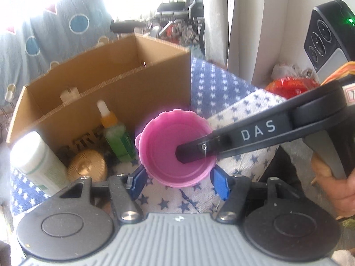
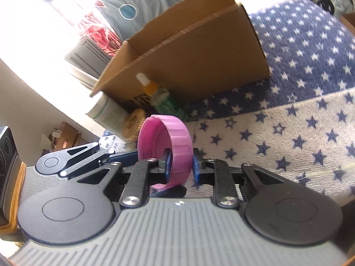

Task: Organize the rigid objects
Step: 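Lift the pink cup into the box and open the right gripper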

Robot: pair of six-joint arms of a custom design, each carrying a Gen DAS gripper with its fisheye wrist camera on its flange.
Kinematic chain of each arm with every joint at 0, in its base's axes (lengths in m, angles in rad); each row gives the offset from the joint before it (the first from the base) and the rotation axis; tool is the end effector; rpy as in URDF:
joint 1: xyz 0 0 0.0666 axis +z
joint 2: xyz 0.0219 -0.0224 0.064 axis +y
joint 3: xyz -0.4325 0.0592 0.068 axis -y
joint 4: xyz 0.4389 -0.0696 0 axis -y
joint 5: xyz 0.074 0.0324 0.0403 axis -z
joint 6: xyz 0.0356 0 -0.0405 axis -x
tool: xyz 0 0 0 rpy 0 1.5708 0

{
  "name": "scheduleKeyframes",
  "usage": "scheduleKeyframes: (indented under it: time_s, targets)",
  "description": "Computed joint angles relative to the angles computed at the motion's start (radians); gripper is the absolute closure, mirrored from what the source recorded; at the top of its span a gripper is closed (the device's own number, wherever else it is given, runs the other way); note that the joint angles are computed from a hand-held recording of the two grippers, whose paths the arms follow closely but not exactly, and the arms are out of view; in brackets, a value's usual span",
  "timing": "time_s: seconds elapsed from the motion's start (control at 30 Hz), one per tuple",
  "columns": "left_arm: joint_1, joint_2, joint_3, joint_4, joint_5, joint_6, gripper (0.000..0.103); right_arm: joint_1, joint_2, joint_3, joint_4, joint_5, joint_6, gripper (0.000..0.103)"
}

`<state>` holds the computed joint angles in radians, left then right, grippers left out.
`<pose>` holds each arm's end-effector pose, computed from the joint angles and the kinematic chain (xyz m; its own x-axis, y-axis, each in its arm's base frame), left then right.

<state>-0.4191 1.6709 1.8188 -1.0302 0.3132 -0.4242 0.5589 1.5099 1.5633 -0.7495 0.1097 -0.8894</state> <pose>0.5757 -0.2689 0.5354 -0.4099 0.6113 -0.6770 0.8061 0.5901 0.0447 0.4987 0.3068 0.5196 -0.6965 0.4750 -0.5379 0.1351 0.8230 0.5518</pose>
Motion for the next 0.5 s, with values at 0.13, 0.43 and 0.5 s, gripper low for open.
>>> scheduleKeyframes:
  time_s: [0.13, 0.43, 0.5]
  targets:
    - [0.011, -0.03, -0.006, 0.042, 0.014, -0.002, 0.039, 0.013, -0.001, 0.042, -0.014, 0.035, 0.026, 0.084]
    - [0.019, 0.023, 0.168, 0.079, -0.064, -0.04, 0.039, -0.028, 0.07, 0.261, -0.056, -0.016, 0.185, 0.084]
    - [0.023, 0.08, 0.267, 0.028, -0.085, -0.039, 0.039, -0.059, 0.116, 0.341, -0.08, -0.079, 0.217, 0.084]
